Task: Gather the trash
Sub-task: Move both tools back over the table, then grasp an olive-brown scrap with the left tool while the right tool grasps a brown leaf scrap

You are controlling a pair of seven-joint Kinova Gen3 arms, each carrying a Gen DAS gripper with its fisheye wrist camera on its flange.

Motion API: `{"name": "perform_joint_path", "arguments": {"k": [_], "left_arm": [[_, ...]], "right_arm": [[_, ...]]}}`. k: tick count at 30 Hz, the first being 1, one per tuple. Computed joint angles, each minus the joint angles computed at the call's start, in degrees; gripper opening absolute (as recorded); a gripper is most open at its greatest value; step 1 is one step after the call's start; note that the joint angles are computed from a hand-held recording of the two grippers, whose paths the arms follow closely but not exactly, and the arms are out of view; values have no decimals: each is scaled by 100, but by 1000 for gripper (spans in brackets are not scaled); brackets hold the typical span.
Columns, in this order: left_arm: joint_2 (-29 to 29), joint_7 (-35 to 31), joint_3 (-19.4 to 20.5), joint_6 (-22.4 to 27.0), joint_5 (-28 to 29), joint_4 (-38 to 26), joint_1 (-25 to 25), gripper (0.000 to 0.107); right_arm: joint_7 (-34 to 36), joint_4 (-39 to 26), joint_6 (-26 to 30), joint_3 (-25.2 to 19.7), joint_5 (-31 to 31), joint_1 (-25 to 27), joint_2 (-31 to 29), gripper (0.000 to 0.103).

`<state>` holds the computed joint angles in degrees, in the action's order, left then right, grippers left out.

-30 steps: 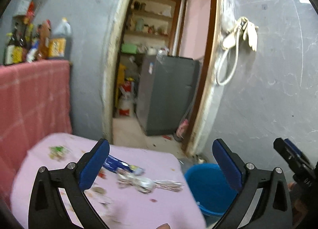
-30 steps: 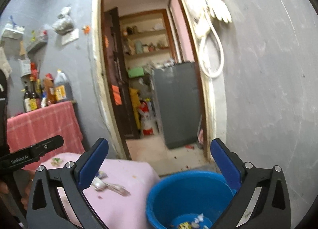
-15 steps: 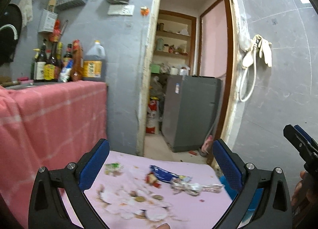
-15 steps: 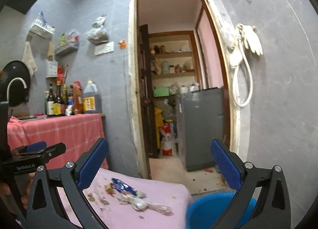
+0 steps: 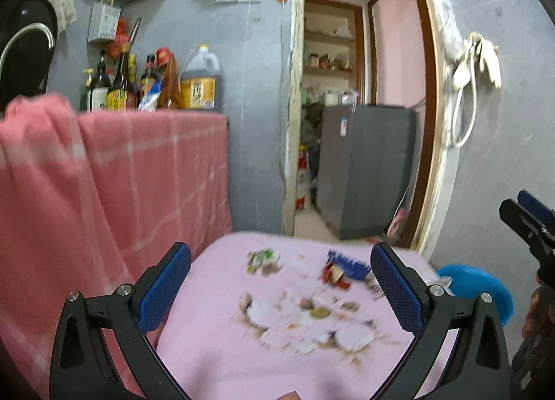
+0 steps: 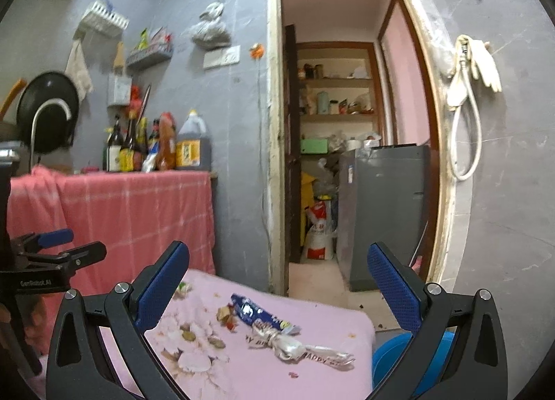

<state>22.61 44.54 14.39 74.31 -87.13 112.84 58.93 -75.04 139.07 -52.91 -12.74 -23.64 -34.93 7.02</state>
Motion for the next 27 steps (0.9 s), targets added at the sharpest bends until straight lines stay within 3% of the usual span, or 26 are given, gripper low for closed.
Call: {"name": "perform_joint_path", "arguments": {"k": [8, 15, 21, 27], "left_arm": [[77, 30, -92, -748, 218, 172, -406, 102], [54, -322, -234, -1543, 403, 153, -816, 99], [22, -879, -354, -2500, 606, 2, -1219, 70], [62, -1549, -578, -3635, 859, -167, -1545, 42]], "right_arm": [[-226, -340, 516, 114, 681, 103, 580, 103], [-627, -957, 1680, 182, 1320, 286, 916, 101], [-1208, -1642, 2962, 32, 2221, 646, 1171, 77], [-1958, -2394, 4266, -674, 3240, 1373, 1551, 54]]}}
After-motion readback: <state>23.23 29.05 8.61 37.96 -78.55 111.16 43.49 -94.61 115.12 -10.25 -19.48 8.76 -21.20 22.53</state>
